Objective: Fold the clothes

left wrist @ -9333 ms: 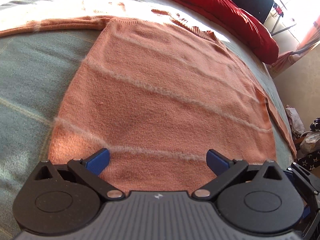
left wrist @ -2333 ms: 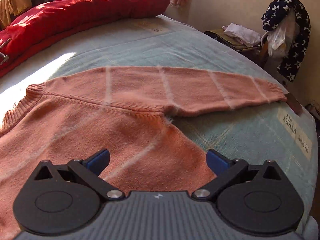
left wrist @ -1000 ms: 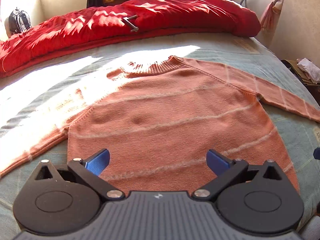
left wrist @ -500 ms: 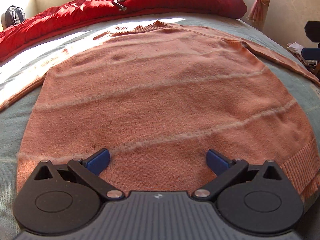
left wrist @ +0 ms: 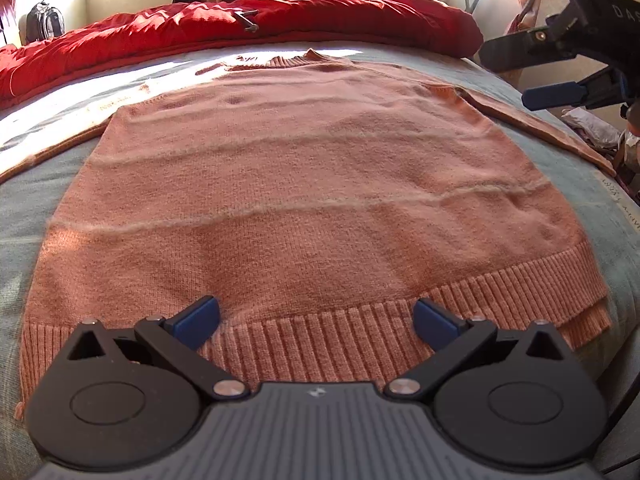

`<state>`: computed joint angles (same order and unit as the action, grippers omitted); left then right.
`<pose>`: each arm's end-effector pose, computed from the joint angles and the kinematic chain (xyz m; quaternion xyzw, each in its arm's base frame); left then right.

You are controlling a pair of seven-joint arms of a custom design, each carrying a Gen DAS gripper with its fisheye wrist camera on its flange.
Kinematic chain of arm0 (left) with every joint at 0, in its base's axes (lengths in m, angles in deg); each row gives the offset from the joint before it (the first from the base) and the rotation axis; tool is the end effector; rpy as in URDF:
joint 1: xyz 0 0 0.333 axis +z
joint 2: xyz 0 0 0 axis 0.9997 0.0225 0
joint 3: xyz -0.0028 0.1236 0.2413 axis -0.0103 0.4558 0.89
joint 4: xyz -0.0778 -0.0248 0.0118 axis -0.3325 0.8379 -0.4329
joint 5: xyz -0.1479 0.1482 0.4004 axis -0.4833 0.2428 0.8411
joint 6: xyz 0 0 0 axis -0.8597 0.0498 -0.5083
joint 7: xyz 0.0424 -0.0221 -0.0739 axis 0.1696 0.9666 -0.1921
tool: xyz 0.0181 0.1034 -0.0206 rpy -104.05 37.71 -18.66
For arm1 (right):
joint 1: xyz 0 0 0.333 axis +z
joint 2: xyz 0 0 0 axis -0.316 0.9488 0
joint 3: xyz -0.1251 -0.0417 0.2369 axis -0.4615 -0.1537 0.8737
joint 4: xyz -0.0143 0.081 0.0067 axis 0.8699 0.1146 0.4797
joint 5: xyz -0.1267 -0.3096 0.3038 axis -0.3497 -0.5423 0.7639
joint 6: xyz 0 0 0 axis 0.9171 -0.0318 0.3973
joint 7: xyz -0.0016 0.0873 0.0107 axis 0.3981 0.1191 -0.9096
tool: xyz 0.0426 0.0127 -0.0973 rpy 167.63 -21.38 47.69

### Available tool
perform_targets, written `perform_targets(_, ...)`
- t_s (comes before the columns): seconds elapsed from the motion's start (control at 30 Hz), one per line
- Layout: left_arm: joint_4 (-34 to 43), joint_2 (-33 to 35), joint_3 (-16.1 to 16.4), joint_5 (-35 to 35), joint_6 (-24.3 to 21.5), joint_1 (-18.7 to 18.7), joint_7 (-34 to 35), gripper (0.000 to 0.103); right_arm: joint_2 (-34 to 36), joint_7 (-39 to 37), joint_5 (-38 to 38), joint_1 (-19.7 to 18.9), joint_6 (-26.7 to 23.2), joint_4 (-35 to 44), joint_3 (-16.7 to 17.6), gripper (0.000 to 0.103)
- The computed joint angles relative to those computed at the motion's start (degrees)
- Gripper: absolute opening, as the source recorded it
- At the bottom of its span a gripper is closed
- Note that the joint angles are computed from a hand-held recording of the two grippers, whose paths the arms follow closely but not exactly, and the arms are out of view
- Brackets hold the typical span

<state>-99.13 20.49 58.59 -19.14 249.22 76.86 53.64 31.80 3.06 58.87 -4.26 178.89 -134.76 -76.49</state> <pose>0.5306 -0.2789 0.3983 -0.6573 0.6594 -0.2793 0.2349 0.6419 0.1859 0.4646 -0.7571 0.4896 -0.0953 0.4219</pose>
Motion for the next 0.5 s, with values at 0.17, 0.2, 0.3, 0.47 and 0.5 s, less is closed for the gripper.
perform_targets(0.17,-1.32,-1.72,0.35,-0.82,1.47,0.26,0.02,0.102,0.47,-2.24,1.31,0.16,-1.75,0.62,0.26,0.103)
perform_targets(0.2,-1.41,-1.96,0.37,-0.21,1.83,0.64,-0.52,0.102,0.74,-2.22,1.11,0.19,-2.13,0.88,0.28,0.103)
perform_targets(0.3,-1.16,-2.11,0.25,3.89,2.3,2.62,-4.08,0.102,2.07,0.36,-1.67,0.45,-2.7,1.92,0.33,0.103)
perform_targets(0.47,-3.78,-3.07,2.25,-2.76,4.58,3.15,-4.99,0.102,4.85,2.32,-3.73,0.39,-5.35,4.42,0.68,0.103)
perform_targets(0.5,-4.95,-3.75,2.26,-2.76,5.9,3.42,-5.57,0.102,5.65,3.24,-4.98,0.48,-6.05,5.14,0.69,0.103)
